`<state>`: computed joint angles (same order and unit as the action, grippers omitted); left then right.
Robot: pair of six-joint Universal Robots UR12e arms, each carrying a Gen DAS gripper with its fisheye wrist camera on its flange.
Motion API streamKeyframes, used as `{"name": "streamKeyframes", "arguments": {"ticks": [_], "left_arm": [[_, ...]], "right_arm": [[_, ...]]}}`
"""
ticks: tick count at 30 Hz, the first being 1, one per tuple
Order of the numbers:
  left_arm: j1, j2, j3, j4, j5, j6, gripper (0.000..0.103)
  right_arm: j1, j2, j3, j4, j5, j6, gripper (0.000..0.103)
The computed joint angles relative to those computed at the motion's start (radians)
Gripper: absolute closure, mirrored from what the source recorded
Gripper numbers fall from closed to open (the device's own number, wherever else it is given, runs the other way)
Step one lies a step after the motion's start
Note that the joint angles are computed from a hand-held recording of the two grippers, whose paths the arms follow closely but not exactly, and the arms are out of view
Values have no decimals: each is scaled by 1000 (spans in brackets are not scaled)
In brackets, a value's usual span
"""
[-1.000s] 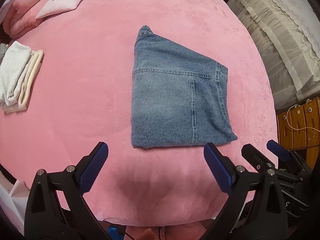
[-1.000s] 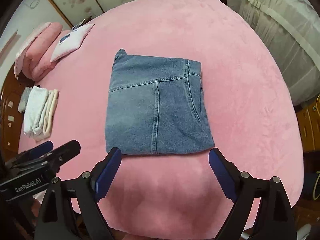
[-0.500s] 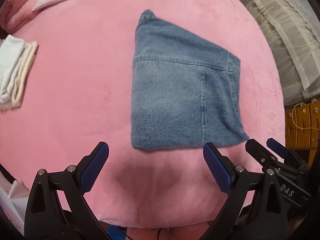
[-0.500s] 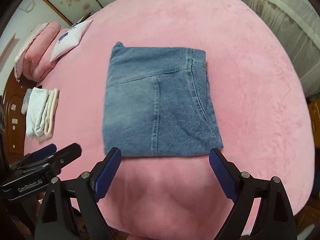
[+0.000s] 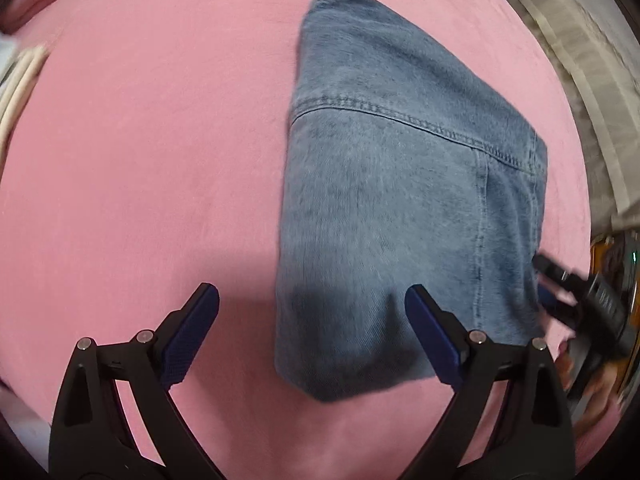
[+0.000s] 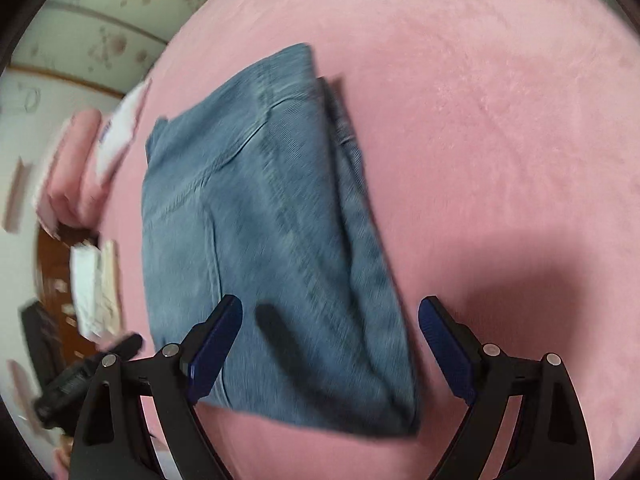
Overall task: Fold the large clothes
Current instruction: 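Grasp the folded denim jacket edge with both tools and lift it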
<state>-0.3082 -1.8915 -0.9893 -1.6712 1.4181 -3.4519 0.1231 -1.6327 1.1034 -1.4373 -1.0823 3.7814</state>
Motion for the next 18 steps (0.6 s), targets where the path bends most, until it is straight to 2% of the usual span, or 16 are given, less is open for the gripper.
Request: {"name": "streamKeyframes", "arguments": {"ticks": [2, 4, 6, 8, 11, 14, 16, 18], "left_arm": [[7, -14, 6, 4, -7, 24, 10], [21, -26, 4, 20, -53, 29, 10], [37, -38, 0, 31, -107, 19, 10], [45, -46, -3, 48, -119, 5, 10], [62, -49, -24, 101, -168, -42, 10], [85, -43, -77, 206, -288, -127, 10], [87, -55, -73, 202, -312, -144, 10], [73, -74, -42, 150, -280, -124, 11]], "right_arm": [[-40, -27, 79, -86, 104, 52, 12], [-73, -41, 138, -163, 200, 96, 12], [-89, -37, 155, -188, 258, 84, 12], [-94, -28, 162, -204, 296, 59, 12], [-86, 10, 124, -144, 335, -43, 13], [-73, 49, 71, -69, 339, -150, 13], [-71, 67, 54, -60, 342, -174, 22], [-67, 80, 33, -32, 320, -175, 39]]}}
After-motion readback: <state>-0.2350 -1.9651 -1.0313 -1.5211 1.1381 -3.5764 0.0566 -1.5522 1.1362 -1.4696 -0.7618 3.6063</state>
